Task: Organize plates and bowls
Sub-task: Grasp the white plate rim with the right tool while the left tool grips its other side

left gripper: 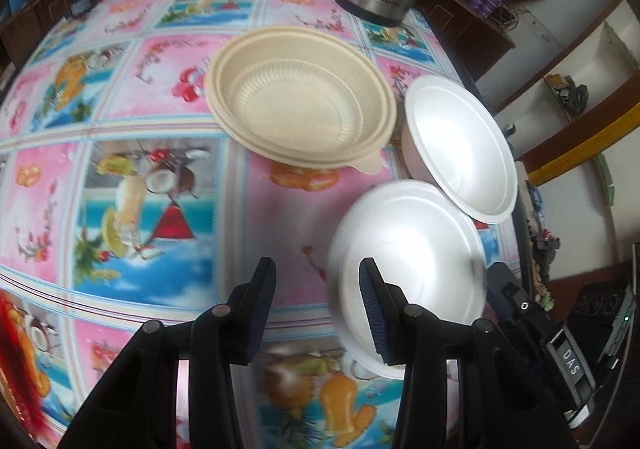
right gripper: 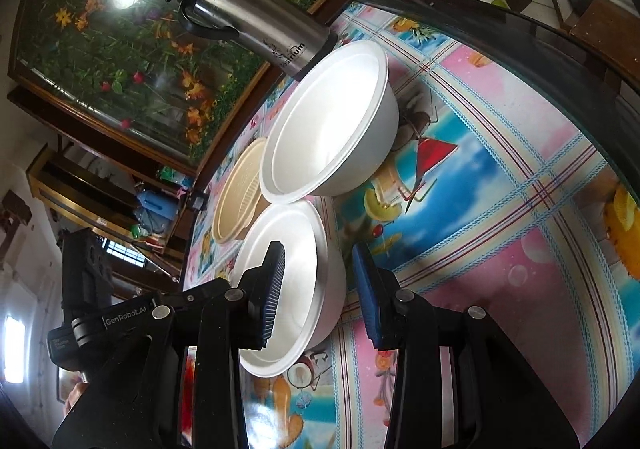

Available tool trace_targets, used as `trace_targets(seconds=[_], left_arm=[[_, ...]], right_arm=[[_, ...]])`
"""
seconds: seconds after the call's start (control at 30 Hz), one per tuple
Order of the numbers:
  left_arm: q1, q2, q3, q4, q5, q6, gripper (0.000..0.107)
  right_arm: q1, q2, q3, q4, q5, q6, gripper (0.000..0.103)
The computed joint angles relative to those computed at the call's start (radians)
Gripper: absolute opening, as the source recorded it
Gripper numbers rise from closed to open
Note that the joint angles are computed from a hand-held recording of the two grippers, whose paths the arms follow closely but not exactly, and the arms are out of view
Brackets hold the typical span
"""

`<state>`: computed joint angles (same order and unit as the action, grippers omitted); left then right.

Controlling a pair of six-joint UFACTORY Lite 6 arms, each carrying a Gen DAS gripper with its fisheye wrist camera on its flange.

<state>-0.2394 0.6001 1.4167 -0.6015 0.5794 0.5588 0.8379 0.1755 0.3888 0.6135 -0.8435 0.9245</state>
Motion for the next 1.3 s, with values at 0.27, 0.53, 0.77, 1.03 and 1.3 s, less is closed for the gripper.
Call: trace_targets(seconds=[0.27,0.53,0.77,1.03,1.3], left_arm=[[-0.043,0.015,-0.017,0.031,-0.031,-0.043,0.044],[-0.056,-0.002,-0.077,0.032,-0.092,-0.035,0.041],[-0.061,-0.020,-0.102,0.019,-0.121,-0.012,0.036],[-0.078,-0.032,-0.139,-0.031,-0.165,0.059,0.016],[-0.063,-0.078,-0.213,-0.115,-0.185,0.171,0.011]], right_arm=[[0.004,0.026,0.028,-0.026,0.009,0.002,0.034],[0.009,0.032,0.041,-0.002,0.027,-0.021,0.034],[-0.004,0.050,0.064,-0.001,0.071,-0.035,0.026],[-0.003,0.073,0.100,0.043,0.124,-0.106,0.010],[0.014,0.082,0.103,0.066,0.099,-0.131,0.007]])
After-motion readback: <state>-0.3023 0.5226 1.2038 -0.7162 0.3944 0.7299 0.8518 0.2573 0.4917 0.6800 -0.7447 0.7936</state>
